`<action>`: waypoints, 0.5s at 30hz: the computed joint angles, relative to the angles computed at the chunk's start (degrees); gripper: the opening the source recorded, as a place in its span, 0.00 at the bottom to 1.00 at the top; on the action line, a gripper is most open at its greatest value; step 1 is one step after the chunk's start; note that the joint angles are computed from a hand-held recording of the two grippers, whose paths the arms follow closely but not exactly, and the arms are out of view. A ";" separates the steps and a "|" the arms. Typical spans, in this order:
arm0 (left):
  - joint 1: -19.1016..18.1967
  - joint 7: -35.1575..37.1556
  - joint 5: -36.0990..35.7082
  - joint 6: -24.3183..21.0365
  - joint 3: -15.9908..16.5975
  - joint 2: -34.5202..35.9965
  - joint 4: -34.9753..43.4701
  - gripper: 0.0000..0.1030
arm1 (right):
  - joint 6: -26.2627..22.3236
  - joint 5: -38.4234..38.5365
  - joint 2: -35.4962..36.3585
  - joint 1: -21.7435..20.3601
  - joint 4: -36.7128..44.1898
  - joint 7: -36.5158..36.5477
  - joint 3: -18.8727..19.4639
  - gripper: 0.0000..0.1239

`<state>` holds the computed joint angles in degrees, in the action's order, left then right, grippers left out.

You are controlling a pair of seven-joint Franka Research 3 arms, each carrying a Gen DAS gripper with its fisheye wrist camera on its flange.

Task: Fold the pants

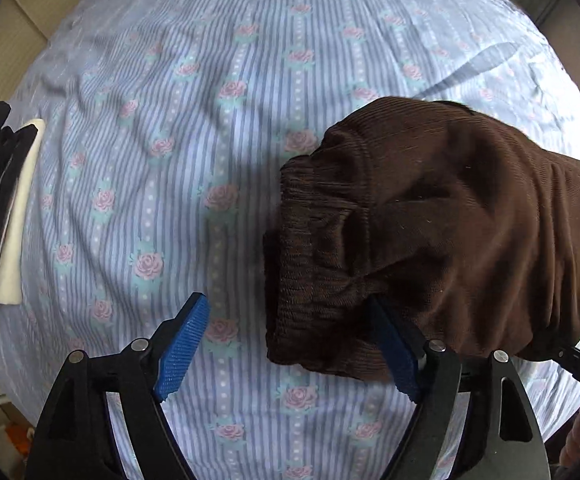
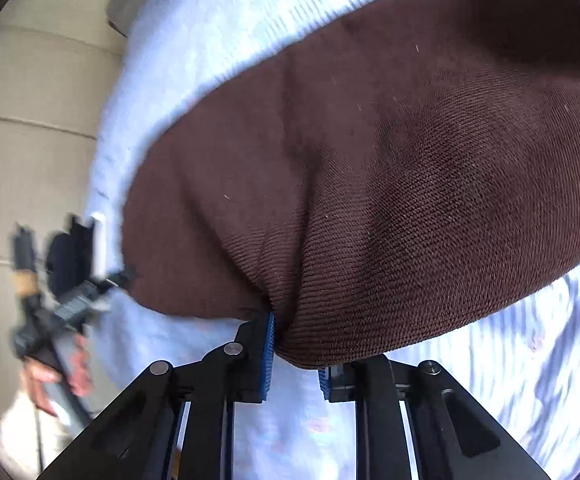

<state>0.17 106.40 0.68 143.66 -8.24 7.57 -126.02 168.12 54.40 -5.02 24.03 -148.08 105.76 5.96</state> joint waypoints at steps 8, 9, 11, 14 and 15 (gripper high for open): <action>-1.51 -0.79 4.87 4.10 0.02 -8.12 -5.59 0.80 | -5.93 -38.11 -9.07 -8.83 -3.78 31.56 6.20 0.46; -2.08 1.69 2.90 4.89 0.00 -10.27 -7.08 0.80 | -7.18 -41.40 -11.88 -9.84 -4.86 34.49 6.97 0.46; -4.03 7.37 -2.52 5.04 0.42 -13.57 -8.89 0.80 | -10.25 -49.72 -18.31 -14.65 -7.51 42.46 10.54 0.46; -8.43 15.37 -10.95 4.51 1.31 -17.00 -10.48 0.80 | -19.93 -61.96 -28.41 -22.11 -9.37 49.25 14.13 0.46; -9.73 17.08 -12.78 3.73 1.41 -17.34 -10.31 0.80 | -21.53 -65.12 -30.03 -23.82 -9.50 48.63 13.30 0.46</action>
